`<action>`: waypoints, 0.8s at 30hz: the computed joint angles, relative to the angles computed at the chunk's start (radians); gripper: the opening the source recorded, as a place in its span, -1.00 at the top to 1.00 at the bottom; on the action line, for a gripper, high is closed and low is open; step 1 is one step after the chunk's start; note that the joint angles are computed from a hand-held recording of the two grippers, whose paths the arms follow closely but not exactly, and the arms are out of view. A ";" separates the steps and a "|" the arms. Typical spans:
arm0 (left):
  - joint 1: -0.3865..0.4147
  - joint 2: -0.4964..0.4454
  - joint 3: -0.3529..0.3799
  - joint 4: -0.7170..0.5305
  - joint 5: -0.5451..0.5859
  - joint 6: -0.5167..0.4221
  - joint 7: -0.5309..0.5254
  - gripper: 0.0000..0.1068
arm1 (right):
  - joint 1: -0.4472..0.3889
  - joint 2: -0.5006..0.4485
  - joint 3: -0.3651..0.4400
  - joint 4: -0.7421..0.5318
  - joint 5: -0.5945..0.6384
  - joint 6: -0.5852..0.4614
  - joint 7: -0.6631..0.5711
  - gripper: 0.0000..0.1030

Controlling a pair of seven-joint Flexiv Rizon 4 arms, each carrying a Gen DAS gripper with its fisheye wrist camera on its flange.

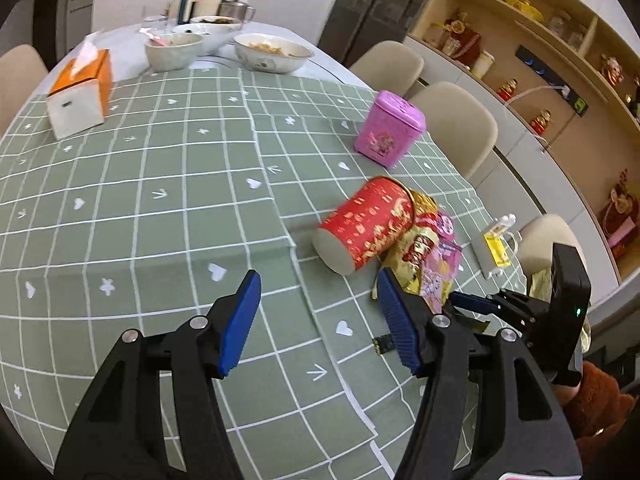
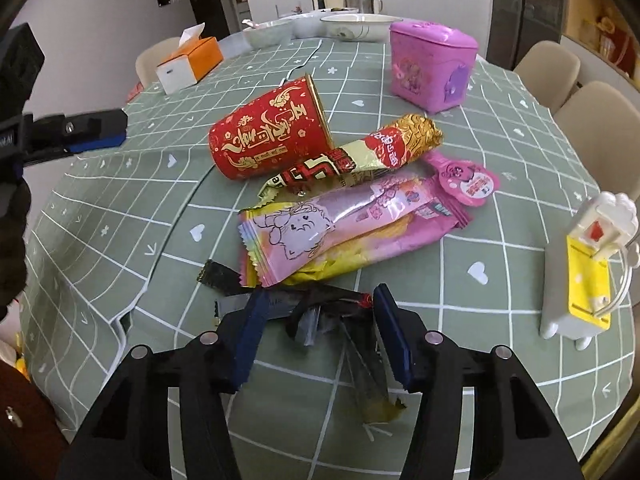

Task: Collect trash
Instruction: 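Grasp the black strap with the right tool while the left tool grasps the red cup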

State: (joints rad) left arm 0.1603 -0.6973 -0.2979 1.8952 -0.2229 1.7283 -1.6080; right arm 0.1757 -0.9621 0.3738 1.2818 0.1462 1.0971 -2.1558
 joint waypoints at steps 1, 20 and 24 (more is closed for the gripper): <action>0.002 -0.002 -0.005 -0.004 0.006 -0.001 0.007 -0.07 | -0.003 0.003 0.002 0.002 0.003 -0.007 0.002 0.18; -0.235 -0.222 0.240 -0.498 0.008 -0.360 0.300 -0.12 | -0.059 0.107 -0.037 0.191 0.002 0.125 0.199 0.29; -0.256 -0.266 0.270 -0.578 0.011 -0.437 0.289 -0.15 | -0.088 0.109 -0.001 0.206 0.006 0.142 0.196 0.29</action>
State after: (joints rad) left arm -0.0956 -0.9630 -0.0283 1.3175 -0.2118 1.2912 -1.3187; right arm 0.0873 -0.8530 0.3728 1.4875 0.1520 1.2388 -1.9598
